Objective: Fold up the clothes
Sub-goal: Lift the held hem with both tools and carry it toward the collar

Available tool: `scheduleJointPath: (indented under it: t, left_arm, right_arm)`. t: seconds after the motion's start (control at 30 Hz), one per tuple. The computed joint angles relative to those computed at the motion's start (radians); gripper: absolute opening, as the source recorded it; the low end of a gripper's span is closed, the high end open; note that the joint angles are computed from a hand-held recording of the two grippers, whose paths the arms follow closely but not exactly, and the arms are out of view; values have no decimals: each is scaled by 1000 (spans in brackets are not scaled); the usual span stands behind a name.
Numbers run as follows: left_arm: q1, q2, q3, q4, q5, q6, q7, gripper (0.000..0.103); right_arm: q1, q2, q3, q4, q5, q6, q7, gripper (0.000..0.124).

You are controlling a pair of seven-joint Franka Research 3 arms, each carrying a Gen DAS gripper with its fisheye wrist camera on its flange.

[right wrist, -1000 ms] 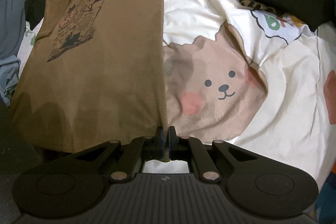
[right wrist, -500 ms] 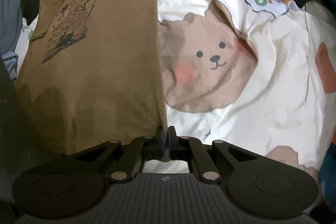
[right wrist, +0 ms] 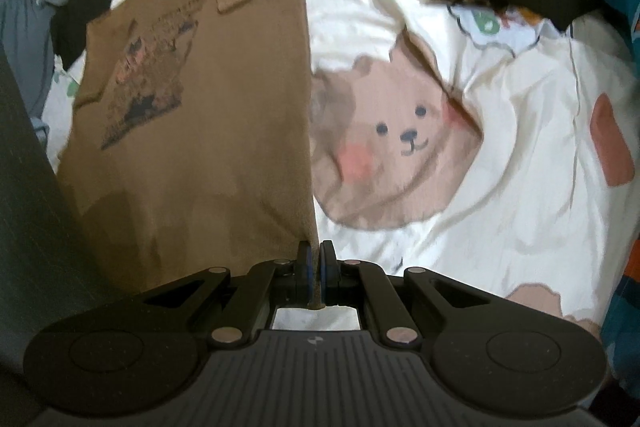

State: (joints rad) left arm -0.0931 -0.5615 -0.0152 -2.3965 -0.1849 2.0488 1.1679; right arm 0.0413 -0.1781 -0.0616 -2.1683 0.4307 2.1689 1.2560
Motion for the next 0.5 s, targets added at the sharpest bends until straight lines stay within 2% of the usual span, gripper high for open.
scheduleJointPath:
  t: [0.5]
  left_arm:
    - [23, 119, 10, 187, -22, 102, 18, 4]
  right_arm:
    - [11, 43, -5, 147, 101, 37, -18, 1]
